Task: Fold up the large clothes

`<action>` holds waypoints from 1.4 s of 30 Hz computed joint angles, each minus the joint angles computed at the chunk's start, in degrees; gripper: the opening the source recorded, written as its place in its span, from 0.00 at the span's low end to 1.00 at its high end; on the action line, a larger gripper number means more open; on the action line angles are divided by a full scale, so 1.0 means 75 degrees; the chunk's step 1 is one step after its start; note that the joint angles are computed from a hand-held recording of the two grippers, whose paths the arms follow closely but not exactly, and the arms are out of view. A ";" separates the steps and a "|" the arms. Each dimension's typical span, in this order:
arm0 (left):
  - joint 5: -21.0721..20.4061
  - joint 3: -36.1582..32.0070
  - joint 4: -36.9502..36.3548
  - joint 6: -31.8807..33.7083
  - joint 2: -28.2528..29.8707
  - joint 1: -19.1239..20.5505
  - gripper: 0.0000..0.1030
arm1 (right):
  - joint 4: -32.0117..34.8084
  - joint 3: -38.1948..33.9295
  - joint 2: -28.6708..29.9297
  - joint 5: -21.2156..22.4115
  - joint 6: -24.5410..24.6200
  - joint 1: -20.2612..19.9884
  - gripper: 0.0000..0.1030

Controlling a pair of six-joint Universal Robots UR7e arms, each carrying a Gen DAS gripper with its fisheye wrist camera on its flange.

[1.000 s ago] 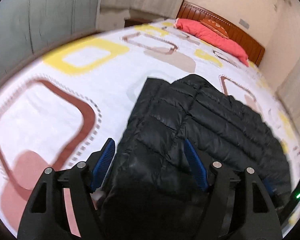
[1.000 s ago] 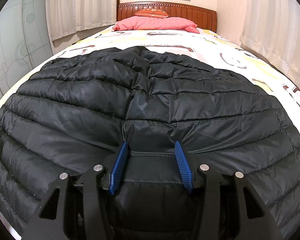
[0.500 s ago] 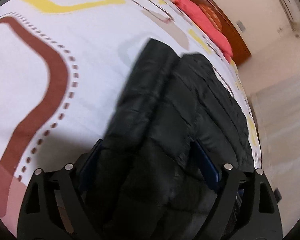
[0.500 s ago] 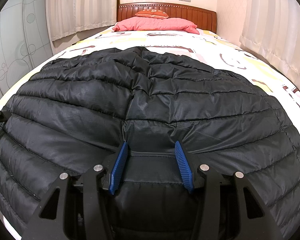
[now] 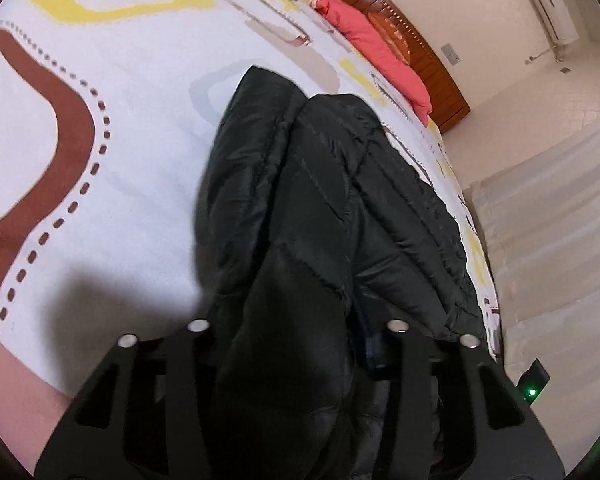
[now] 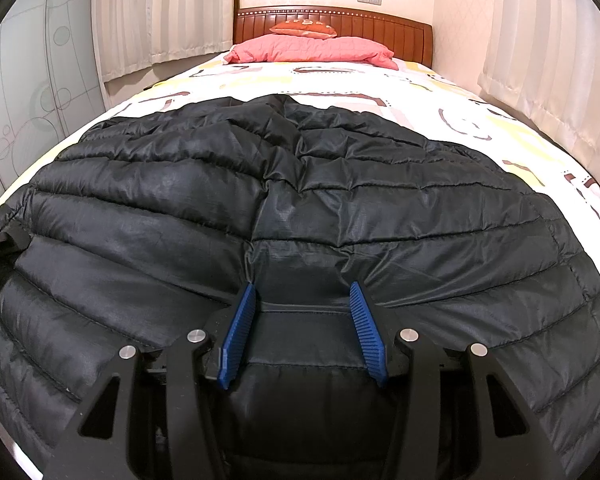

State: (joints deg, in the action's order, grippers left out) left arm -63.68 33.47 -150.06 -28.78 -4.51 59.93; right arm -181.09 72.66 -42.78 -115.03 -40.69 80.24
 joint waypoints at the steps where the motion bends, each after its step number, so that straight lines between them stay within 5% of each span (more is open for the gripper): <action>1: 0.0096 0.0026 -0.0060 0.0093 0.0001 -0.0040 0.34 | -0.0012 0.0008 0.0008 0.0008 0.0014 0.0002 0.48; 9: 0.0334 0.0368 -0.0350 0.0271 -0.0171 -0.0150 0.31 | 0.1095 0.0266 -0.1090 0.1443 0.1714 -0.0467 0.73; 17: 0.0263 0.0829 -0.0560 0.0177 -0.0408 -0.0123 0.31 | 0.2540 -0.0794 -0.1788 0.1511 0.2673 -0.1408 0.76; 20: 0.0280 0.0850 -0.0554 0.0194 -0.0412 -0.0126 0.32 | 0.4208 -0.1632 -0.1719 0.2425 0.3356 -0.2034 0.76; 22: 0.0247 0.0836 -0.0506 0.0182 -0.0416 -0.0111 0.34 | 0.5181 -0.2156 -0.1551 0.3685 0.3993 -0.2501 0.77; 27: 0.0272 0.0476 -0.0162 0.0115 -0.0280 -0.0108 0.35 | 0.5893 -0.2466 -0.1444 0.4773 0.3443 -0.2676 0.81; 30: 0.0308 0.0406 -0.0113 0.0067 -0.0250 -0.0127 0.33 | 0.6137 -0.2674 -0.1224 0.4511 0.3036 -0.2524 0.77; 32: 0.0379 0.0436 -0.0154 0.0046 -0.0254 -0.0163 0.32 | 0.5884 -0.2766 -0.1108 0.4303 0.3043 -0.2489 0.63; 36: 0.0572 0.0462 -0.0246 -0.0007 -0.0221 -0.0264 0.29 | 0.6087 -0.3147 -0.0878 0.5245 0.3659 -0.2720 0.41; 42: 0.0812 0.0476 -0.0491 -0.0260 -0.0176 -0.0388 0.28 | 0.5806 -0.3438 -0.0559 0.5641 0.4165 -0.2767 0.35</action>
State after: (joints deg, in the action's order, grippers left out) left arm -57.59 37.03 -153.74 -30.73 -5.83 57.02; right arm -137.54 46.88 -46.97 -72.72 -9.45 59.49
